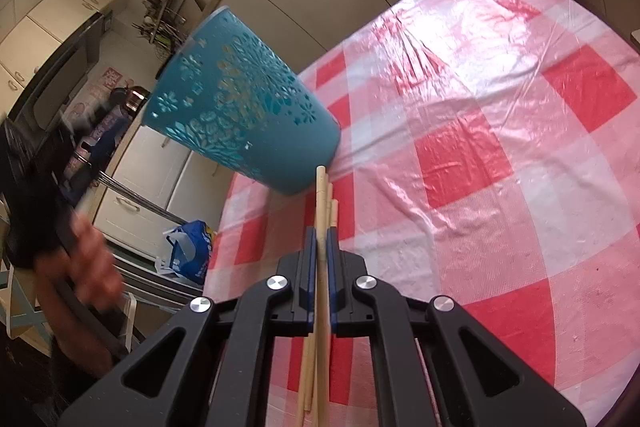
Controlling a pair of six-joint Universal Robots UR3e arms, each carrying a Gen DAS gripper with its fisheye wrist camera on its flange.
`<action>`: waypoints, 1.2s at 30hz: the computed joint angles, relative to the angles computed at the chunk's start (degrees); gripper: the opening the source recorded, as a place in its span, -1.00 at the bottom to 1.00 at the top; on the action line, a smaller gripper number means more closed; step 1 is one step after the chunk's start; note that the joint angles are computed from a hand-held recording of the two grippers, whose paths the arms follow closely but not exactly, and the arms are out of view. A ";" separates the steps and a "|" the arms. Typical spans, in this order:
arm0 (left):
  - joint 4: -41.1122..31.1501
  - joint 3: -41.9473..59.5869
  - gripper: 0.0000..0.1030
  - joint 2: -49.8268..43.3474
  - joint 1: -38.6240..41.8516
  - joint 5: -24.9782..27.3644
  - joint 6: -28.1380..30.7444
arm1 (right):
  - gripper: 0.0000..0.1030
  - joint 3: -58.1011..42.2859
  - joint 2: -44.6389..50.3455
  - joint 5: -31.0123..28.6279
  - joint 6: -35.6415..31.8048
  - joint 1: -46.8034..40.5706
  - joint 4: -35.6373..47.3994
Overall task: Organize utensils
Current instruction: 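Carry the right gripper's stick over the teal bin and open to release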
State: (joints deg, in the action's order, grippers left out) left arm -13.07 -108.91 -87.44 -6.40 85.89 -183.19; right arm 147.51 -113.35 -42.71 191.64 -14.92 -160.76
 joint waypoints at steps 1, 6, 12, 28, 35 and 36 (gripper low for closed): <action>1.28 -3.66 -0.04 1.33 0.40 0.19 0.31 | -0.88 0.40 -0.80 0.79 0.31 -0.62 -0.68; 5.67 -20.63 -0.01 5.03 4.29 -1.40 1.23 | -0.88 1.28 -4.77 6.59 2.53 -3.79 -3.44; 10.35 -30.44 0.06 7.27 11.12 -9.05 0.86 | -0.88 -9.17 3.12 6.84 16.01 0.02 -19.80; 6.96 -32.04 0.27 10.63 17.04 -17.99 1.20 | -0.88 -78.48 50.74 -40.65 14.64 30.56 -6.68; 6.46 -31.52 0.44 10.11 16.12 -18.23 2.09 | -0.59 -66.59 44.08 -39.29 10.76 32.56 -6.79; 6.80 -31.79 0.46 10.35 16.17 -18.22 2.02 | -0.33 -62.51 41.02 -39.64 10.29 33.18 -7.83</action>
State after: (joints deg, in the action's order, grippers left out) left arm -6.27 -140.69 -77.09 9.77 67.67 -181.17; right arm 85.00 -72.33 -82.36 201.93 18.26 -168.59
